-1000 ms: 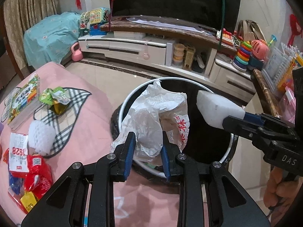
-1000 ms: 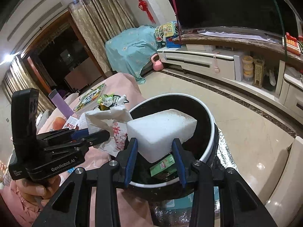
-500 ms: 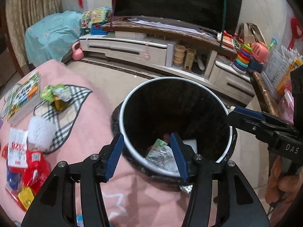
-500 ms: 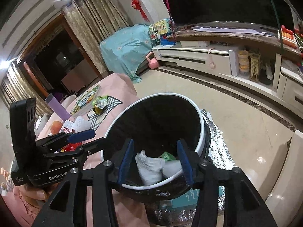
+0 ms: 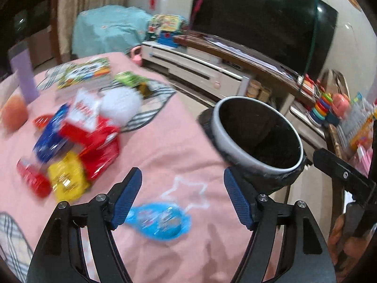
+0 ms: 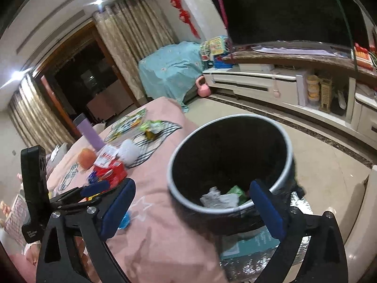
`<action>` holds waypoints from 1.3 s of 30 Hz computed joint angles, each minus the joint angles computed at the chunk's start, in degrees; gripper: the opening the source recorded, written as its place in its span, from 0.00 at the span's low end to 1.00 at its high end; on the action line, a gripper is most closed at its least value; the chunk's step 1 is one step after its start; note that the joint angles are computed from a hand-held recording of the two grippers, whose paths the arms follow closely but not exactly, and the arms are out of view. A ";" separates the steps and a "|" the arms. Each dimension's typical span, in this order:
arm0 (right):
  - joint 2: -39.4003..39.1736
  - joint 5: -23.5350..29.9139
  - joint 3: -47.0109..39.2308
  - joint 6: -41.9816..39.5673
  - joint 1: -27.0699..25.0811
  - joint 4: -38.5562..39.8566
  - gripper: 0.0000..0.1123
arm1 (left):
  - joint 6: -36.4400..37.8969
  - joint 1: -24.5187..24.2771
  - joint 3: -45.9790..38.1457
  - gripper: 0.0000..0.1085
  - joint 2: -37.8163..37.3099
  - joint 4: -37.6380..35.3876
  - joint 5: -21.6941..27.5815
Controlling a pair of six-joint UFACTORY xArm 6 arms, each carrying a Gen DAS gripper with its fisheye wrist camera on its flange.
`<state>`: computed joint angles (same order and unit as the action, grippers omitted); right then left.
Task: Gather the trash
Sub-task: 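Move both tools back over the table toward the red tube and blue package, then grasp the red tube with the left tool while the right tool grasps the blue AD pouch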
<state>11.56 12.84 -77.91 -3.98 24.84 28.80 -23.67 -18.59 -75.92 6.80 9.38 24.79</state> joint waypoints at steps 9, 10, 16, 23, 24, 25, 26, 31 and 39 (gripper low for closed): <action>1.10 -0.05 -0.16 -1.33 5.62 1.71 0.88 | -2.01 5.16 13.94 0.68 -11.11 -0.91 -2.99; 1.37 0.22 -0.34 -1.32 6.13 1.74 0.88 | -2.31 5.86 15.38 0.68 -12.28 -1.07 -3.28; 3.52 1.21 -2.30 -0.20 8.84 0.59 0.88 | -2.29 9.41 21.21 0.68 -16.86 -3.02 -4.28; 6.07 3.30 -5.25 -1.84 11.13 -0.77 0.88 | -0.07 12.77 24.94 0.68 -19.78 -7.16 -4.49; 6.65 3.86 -5.98 -1.97 11.41 -1.63 0.88 | 0.01 13.27 25.30 0.68 -19.96 -7.52 -4.44; 7.14 4.26 -6.62 -1.99 11.68 -2.15 0.88 | 0.19 13.62 25.44 0.68 -20.00 -7.90 -4.31; 7.58 4.71 -7.18 -2.37 11.91 -2.24 0.88 | 0.53 14.02 25.52 0.68 -20.00 -8.50 -4.05; 9.95 7.41 -10.19 -3.03 12.18 -5.25 0.88 | 1.04 16.04 24.36 0.68 -18.39 -10.50 -2.70; 15.14 12.33 -16.59 -2.21 11.87 -11.30 0.87 | -0.37 18.64 16.01 0.68 -10.11 -10.87 -0.59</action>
